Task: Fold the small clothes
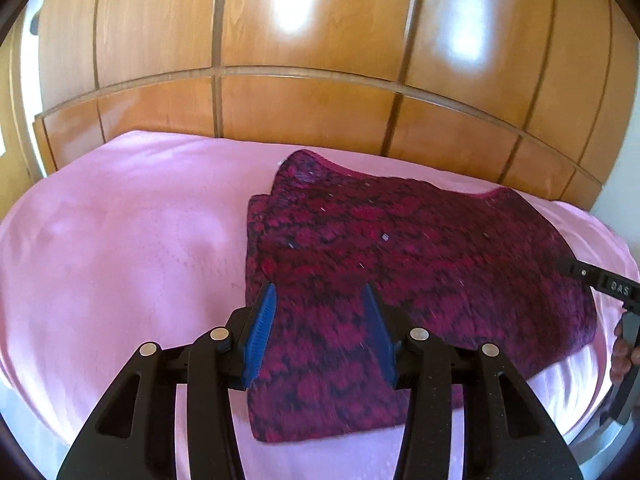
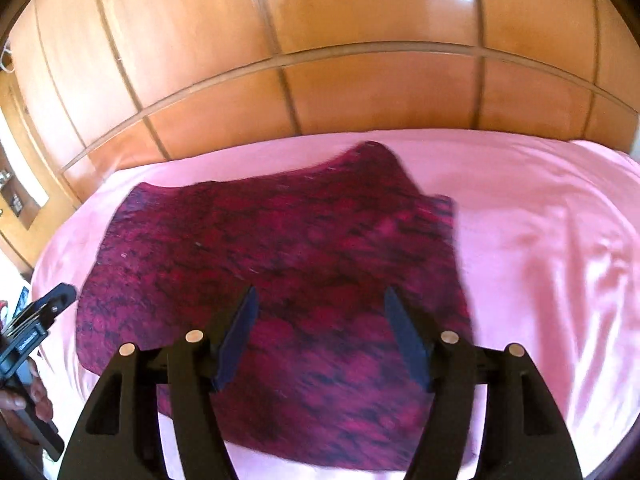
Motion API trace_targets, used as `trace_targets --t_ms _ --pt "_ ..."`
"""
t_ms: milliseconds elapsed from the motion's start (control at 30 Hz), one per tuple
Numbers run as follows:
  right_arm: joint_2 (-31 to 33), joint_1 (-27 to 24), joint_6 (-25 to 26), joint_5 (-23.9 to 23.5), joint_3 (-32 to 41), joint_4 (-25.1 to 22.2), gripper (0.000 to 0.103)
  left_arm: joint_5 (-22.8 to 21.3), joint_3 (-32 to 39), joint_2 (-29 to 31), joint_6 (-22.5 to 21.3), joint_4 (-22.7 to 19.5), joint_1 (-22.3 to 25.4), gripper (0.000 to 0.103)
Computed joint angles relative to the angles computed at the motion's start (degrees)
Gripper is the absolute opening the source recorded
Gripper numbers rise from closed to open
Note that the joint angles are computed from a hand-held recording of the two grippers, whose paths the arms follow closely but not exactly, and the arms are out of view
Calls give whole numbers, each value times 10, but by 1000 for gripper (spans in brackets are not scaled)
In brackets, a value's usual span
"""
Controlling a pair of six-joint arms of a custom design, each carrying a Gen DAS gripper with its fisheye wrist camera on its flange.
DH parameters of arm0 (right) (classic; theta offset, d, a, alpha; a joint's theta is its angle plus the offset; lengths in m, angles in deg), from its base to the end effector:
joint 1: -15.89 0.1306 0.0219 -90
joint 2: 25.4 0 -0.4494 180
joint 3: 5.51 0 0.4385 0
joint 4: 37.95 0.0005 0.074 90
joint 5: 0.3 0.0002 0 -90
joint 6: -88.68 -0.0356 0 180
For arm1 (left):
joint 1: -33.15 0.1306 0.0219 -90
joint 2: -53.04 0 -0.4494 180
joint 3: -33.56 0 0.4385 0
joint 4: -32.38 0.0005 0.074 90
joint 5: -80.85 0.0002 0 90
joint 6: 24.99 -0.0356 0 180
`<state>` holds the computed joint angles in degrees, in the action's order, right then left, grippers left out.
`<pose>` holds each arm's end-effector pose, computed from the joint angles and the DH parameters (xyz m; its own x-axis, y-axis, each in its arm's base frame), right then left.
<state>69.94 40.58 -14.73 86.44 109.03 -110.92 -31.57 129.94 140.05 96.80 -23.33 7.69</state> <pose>0.4922 0.2280 0.6338 -0.8167 -0.1206 -0.5643 -0.2654 0.9469 0.1817 0.4614 -0.2052 0.5733 -0.6393 -0.2350 -0.7322 -0.2084 0.9695 -0.1292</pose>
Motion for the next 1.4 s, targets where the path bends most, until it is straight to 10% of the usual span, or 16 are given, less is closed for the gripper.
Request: trace_targets --t_ms 700,1400 --pt "-13 -38 -51 -36 -60 12 67 5 -31 -23 14 -6 28 61" --pt "-8 -34 -54 -31 -56 12 70 312 62 77 94 20 189 61"
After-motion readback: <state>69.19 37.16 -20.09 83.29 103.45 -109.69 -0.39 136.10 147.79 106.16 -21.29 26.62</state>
